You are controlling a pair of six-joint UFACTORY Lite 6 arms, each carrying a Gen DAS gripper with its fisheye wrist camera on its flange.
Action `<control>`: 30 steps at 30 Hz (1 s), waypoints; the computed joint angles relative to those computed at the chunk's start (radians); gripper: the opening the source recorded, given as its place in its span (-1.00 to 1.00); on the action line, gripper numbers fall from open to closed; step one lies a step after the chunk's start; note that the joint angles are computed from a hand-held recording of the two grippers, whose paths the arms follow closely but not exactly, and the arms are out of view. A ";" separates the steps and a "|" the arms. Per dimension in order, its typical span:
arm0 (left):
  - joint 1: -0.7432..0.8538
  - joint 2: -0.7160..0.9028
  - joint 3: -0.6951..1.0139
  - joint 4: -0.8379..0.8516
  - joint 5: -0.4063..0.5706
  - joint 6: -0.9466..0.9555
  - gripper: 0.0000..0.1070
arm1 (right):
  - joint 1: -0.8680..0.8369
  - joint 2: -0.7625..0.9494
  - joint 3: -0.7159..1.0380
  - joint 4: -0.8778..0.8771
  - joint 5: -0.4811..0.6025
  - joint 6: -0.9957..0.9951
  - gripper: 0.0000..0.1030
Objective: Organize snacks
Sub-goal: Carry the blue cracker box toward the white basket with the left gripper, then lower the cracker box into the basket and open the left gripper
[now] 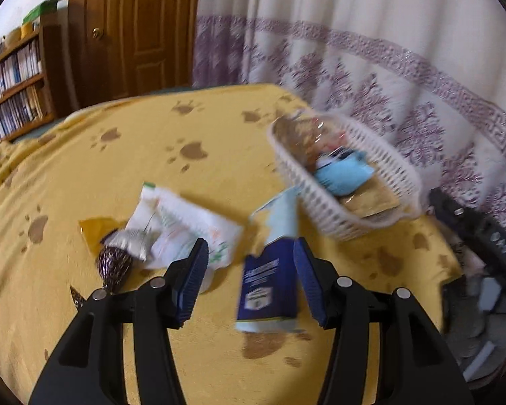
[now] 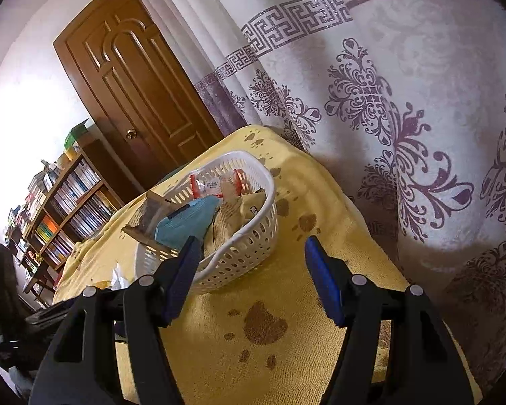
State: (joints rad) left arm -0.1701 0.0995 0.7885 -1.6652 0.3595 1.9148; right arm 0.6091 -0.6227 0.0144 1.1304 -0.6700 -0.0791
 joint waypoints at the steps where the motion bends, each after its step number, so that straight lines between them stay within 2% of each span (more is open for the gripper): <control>1: 0.001 0.018 0.004 0.003 0.004 0.008 -0.01 | 0.004 0.005 0.003 0.005 -0.003 -0.003 0.28; 9: -0.035 0.058 -0.023 -0.098 0.003 0.143 0.00 | -0.005 0.035 0.018 -0.007 -0.001 0.010 0.28; 14: -0.070 0.119 0.015 -0.044 -0.025 0.067 0.00 | -0.003 0.039 0.022 -0.003 -0.003 0.006 0.29; 26: -0.129 0.226 0.113 -0.039 -0.072 -0.019 0.02 | -0.003 0.034 0.015 -0.006 -0.005 0.015 0.29; 30: -0.156 0.217 0.088 -0.185 -0.106 0.129 -0.04 | -0.002 0.029 0.013 -0.003 -0.004 0.013 0.29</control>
